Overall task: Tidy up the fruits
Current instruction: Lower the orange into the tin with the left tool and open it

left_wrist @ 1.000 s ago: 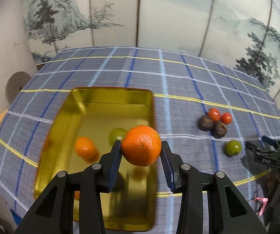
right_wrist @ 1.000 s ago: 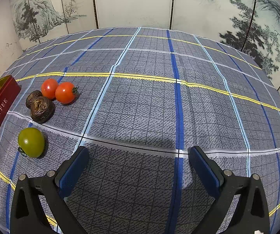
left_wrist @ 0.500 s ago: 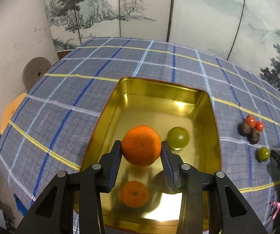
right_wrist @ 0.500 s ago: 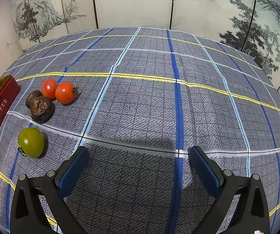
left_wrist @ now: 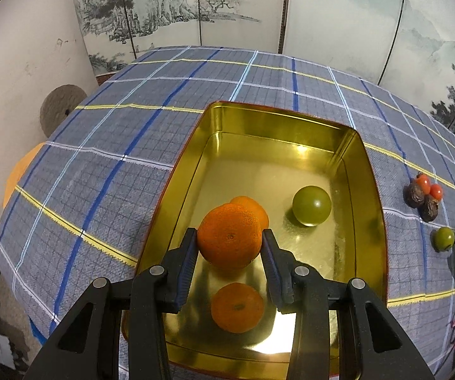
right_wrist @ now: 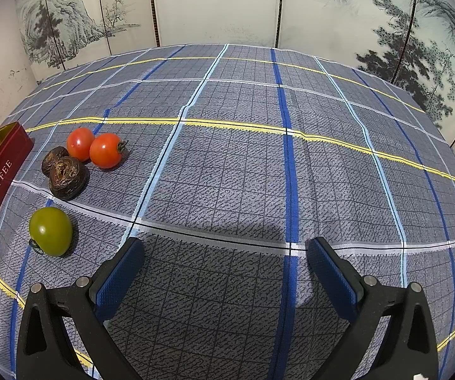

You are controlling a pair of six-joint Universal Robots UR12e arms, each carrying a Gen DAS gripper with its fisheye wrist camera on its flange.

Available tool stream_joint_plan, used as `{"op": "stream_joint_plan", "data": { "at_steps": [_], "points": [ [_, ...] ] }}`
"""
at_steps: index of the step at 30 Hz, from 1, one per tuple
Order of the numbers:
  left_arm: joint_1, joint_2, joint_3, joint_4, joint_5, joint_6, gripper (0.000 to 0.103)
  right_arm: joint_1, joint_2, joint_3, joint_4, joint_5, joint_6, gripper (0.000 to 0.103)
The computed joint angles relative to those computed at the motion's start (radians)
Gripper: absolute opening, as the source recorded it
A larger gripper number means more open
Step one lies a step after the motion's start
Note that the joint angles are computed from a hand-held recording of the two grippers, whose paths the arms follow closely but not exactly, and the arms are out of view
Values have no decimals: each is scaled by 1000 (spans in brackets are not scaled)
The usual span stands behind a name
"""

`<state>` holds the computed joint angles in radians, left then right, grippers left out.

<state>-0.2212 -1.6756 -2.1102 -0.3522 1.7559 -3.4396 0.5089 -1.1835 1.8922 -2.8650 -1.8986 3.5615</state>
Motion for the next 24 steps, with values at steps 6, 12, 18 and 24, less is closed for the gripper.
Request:
{"op": "stream_joint_plan", "data": {
  "at_steps": [6, 12, 18, 24],
  "points": [
    [3, -4, -5, -11, -3, 0, 41, 0, 0, 0, 0, 0, 1, 102],
    [5, -9, -7, -26, -4, -2, 41, 1, 1, -2, 3, -5, 4, 102],
    [6, -12, -12, -25, -4, 0, 41, 3, -2, 4, 4, -14, 20, 102],
    [-1, -17, -13, -22, 19, 11, 41, 14, -4, 7, 6, -18, 29, 102]
  ]
}}
